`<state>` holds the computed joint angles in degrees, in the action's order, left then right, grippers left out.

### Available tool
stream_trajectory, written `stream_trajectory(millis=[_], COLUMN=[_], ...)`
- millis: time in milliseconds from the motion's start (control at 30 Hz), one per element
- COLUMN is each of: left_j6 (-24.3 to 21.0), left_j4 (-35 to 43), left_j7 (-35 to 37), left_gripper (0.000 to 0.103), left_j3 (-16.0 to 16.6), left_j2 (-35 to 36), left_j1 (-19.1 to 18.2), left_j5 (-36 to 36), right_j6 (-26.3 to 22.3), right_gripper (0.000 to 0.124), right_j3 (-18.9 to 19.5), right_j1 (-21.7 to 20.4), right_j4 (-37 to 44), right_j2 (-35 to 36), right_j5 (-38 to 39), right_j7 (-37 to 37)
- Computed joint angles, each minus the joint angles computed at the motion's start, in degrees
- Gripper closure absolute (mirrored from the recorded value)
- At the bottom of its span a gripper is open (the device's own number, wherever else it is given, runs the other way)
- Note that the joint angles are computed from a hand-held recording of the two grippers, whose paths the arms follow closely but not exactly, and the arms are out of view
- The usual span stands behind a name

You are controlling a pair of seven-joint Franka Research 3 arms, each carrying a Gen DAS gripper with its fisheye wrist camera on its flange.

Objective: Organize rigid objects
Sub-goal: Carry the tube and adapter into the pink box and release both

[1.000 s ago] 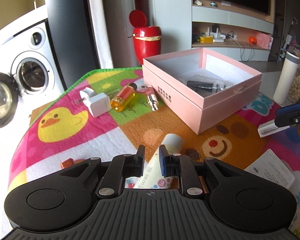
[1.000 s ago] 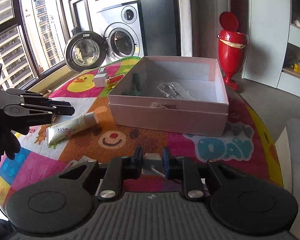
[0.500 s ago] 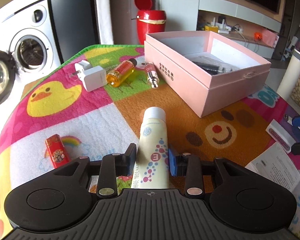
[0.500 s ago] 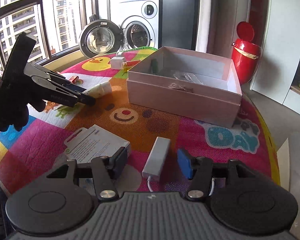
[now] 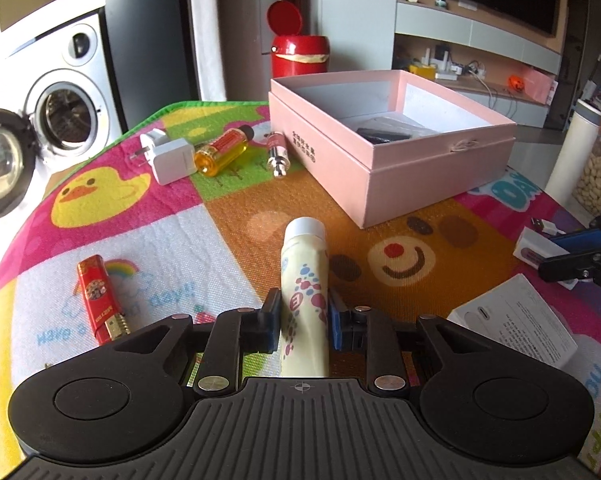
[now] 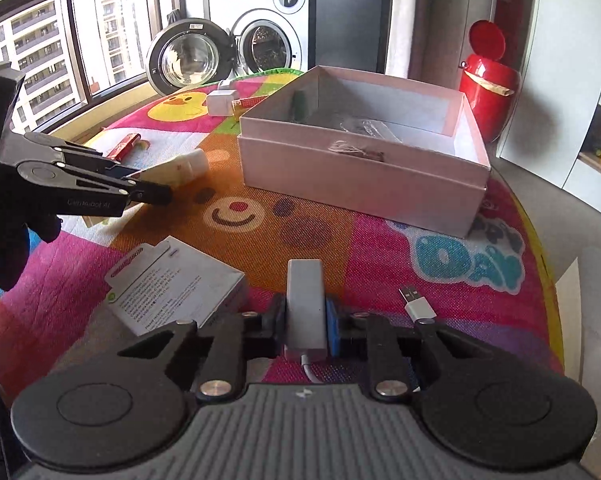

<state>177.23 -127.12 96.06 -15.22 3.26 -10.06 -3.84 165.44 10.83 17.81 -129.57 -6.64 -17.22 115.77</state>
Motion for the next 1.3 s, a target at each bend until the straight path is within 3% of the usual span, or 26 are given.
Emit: stream_trajectory(millis=[33,167,300,433,467,533,600,633,800,867,967,1067,1133,1300], left_j6=[-0.13,1.07,2.52,5.04,5.54,5.33,4.63,3.48,-0.19,-5.83,-15.37,-15.32,-15.08,-6.90], left_j4=[-0.46,-0.33,5.40,16.08,19.78,26.84,32.97,36.73,45.18,49.11,55.85,56.73,56.40,44.31], left_j7=[3.92,11.83,30.07,36.74,34.30,28.89,24.61,23.09,18.25,14.64,5.87,1.34,-1.09,2.93], left_gripper=[0.077,0.077,0.077,0.077,0.077,0.077,0.077,0.077,0.076,0.076,0.076,0.077,0.077,0.077], left_j3=[-1.52,-1.76,-2.04,-4.93,-4.54,-2.98,-1.98,-2.55,-5.51,-5.88,-1.86,1.47,2.11,-7.50], left_j2=[-0.76,-2.80,-2.54,2.26,4.68,9.77,14.70,17.92,27.16,30.66,35.00,36.14,35.92,28.84], left_j1=[0.56,-1.87,-5.18,-4.44,-5.01,-6.67,-7.79,-7.46,-5.13,-4.07,-5.85,-7.95,-8.12,1.14], left_j5=[-3.89,-11.27,-30.25,-35.49,-33.09,-29.03,-26.84,-26.50,-24.61,-24.07,-19.32,-13.27,-11.02,-13.64], right_j6=[0.59,4.92,8.91,12.37,12.34,11.57,8.15,6.80,3.00,2.20,-0.46,-0.59,-0.03,3.57], right_gripper=[0.104,0.104,0.104,0.104,0.104,0.104,0.104,0.104,0.103,0.103,0.103,0.101,0.093,0.084], right_j3=[-0.62,-1.51,1.95,6.90,8.78,12.97,15.28,13.74,13.37,12.68,12.06,11.41,10.70,3.18], right_j1=[0.49,0.15,-5.73,-13.60,-16.33,-22.55,-24.68,-22.74,-21.13,-20.39,-19.56,-18.99,-18.59,-13.13], right_j4=[-0.54,-1.78,1.68,9.35,12.49,19.06,25.28,27.10,34.76,36.67,38.99,38.33,36.94,28.82], right_j2=[-0.95,-5.30,-6.70,-3.77,-1.99,2.15,7.22,9.11,19.60,22.52,26.17,26.82,26.11,20.10], right_j5=[2.12,8.69,6.71,1.05,-2.67,-18.51,-22.67,-20.02,-6.81,-4.18,-0.25,3.21,5.38,3.15], right_j7=[-1.38,-5.20,-3.89,-0.10,2.81,16.26,20.20,18.40,9.06,7.32,3.68,0.43,-1.10,1.98])
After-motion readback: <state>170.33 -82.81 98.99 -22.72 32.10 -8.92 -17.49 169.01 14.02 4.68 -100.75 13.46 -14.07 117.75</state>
